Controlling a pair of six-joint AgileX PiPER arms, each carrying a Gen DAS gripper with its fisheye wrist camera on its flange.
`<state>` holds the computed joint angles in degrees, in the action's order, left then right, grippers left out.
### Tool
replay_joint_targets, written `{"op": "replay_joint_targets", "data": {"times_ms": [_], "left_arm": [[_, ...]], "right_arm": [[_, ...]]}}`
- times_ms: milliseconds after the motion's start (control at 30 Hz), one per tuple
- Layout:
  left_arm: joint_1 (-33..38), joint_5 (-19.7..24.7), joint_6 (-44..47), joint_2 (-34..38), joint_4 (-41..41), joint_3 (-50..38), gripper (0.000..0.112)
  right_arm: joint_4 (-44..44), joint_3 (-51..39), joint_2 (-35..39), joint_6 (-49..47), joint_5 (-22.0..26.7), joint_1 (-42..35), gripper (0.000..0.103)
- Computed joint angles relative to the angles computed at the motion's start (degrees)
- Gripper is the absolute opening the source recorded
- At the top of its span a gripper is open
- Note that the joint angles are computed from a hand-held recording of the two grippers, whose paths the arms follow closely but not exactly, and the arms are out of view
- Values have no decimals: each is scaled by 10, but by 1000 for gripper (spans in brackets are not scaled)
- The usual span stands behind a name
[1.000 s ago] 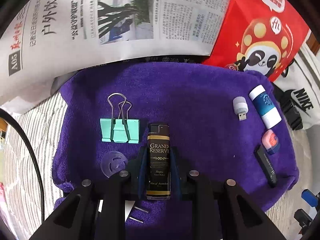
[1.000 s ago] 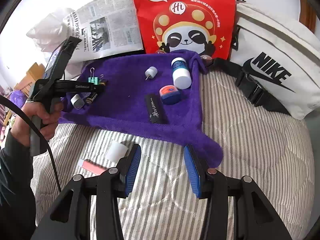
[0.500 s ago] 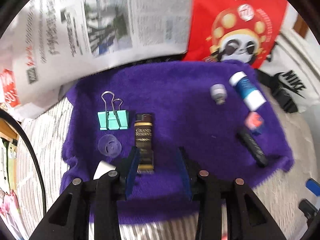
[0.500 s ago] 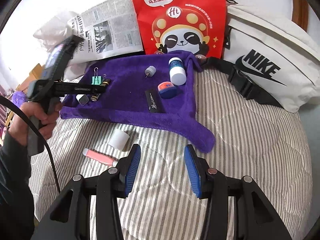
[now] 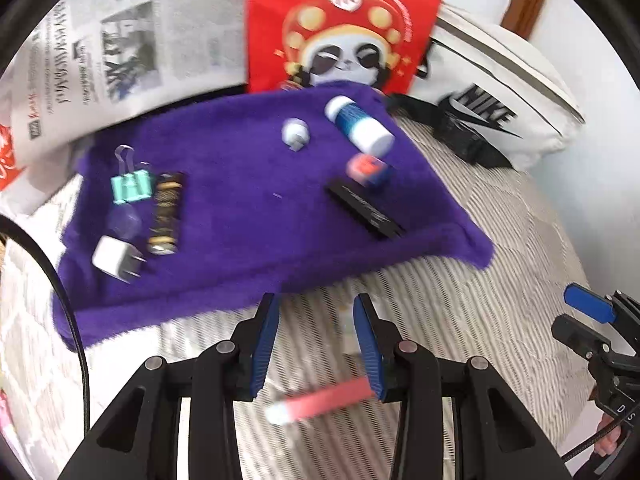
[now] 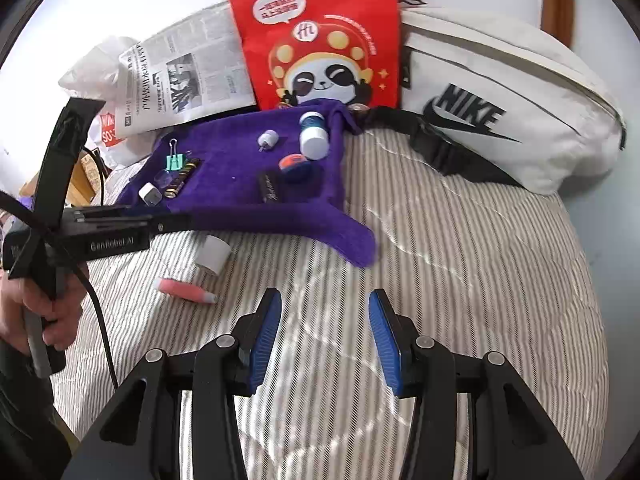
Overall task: Organize rigid objects
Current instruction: 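Grasp the white cylindrical container with the left gripper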
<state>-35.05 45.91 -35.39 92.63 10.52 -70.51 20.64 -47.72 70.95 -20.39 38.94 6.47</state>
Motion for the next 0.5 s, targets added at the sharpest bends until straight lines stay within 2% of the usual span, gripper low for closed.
{"op": "replay_joint_targets", "data": {"times_ms": [167, 267, 367, 400, 500], "left_arm": [[-27, 3, 0, 35, -14, -21, 37], [-41, 35, -26, 81, 13, -51, 37], [-55, 34, -55, 101, 48, -54, 36], [-58, 38, -58, 106, 51, -60, 27], [-56, 40, -53, 103, 49, -62, 27]], "right_arm": [[18, 20, -23, -36, 14, -37, 46], [33, 30, -35, -57, 22, -56, 46], [51, 41, -46, -79, 30, -74, 46], [54, 44, -49, -84, 32, -80, 46], [62, 53, -55, -96, 37, -91, 46]]}}
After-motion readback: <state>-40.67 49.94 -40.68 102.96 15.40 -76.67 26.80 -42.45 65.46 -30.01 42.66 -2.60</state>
